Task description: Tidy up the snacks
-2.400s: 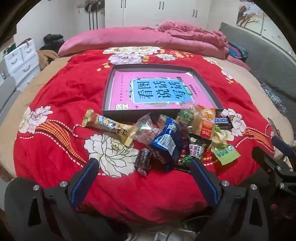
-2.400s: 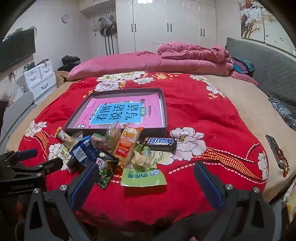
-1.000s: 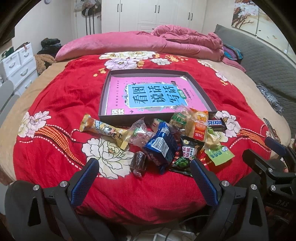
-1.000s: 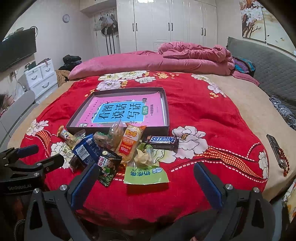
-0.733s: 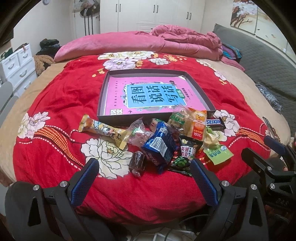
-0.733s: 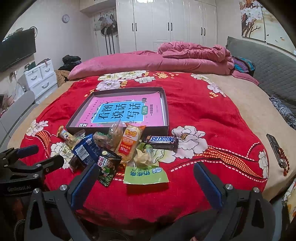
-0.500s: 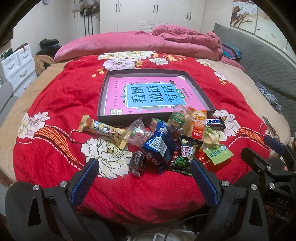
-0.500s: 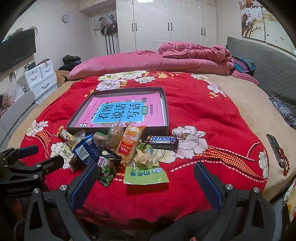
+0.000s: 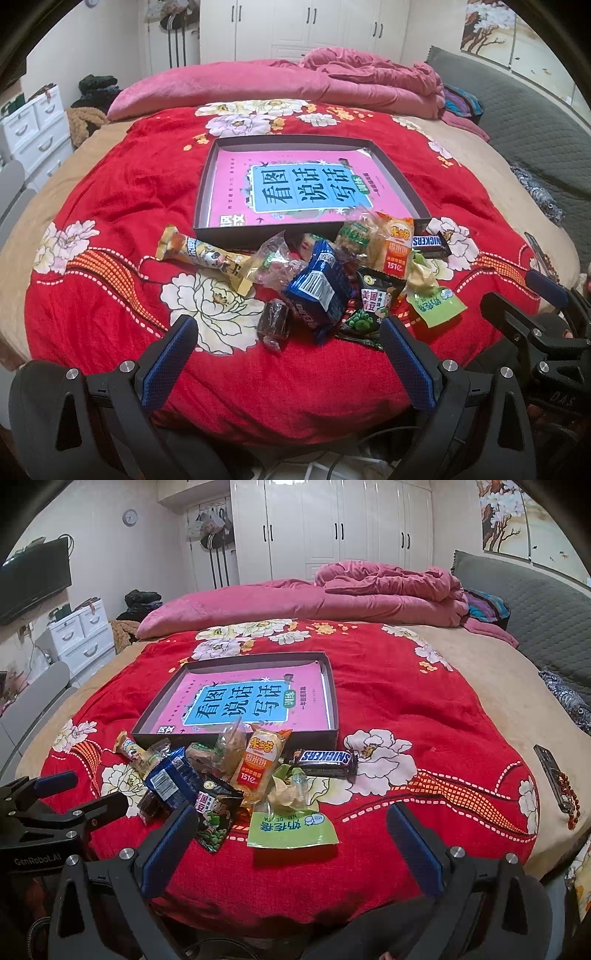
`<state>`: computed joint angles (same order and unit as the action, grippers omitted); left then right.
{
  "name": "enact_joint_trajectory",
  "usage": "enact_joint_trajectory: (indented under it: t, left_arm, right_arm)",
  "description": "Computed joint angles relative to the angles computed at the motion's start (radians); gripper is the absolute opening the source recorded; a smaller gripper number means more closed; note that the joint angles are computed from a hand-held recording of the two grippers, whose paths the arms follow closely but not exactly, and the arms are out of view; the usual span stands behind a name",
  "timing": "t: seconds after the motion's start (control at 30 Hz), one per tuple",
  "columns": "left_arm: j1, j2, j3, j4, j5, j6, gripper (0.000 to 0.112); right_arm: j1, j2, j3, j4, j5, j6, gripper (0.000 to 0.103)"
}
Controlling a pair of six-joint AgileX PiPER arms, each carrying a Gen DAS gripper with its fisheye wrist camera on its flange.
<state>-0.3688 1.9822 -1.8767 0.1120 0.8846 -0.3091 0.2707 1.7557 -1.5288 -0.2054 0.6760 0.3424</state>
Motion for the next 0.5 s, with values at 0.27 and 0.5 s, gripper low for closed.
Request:
enact_joint_trajectory:
  t: [0.27,0.5]
  left_arm:
    - [0.004,0.004,-0.002,-0.009,0.000,0.006,0.099]
    - [0.012,0.011,-0.006,-0.024,-0.003,0.012,0.099]
  right_arm:
    - [-0.010,0.013,-0.014,0.027,0.007,-0.017,0.103]
    - [-0.014,0.022,-0.022,0.038,0.012,-0.025,0.103]
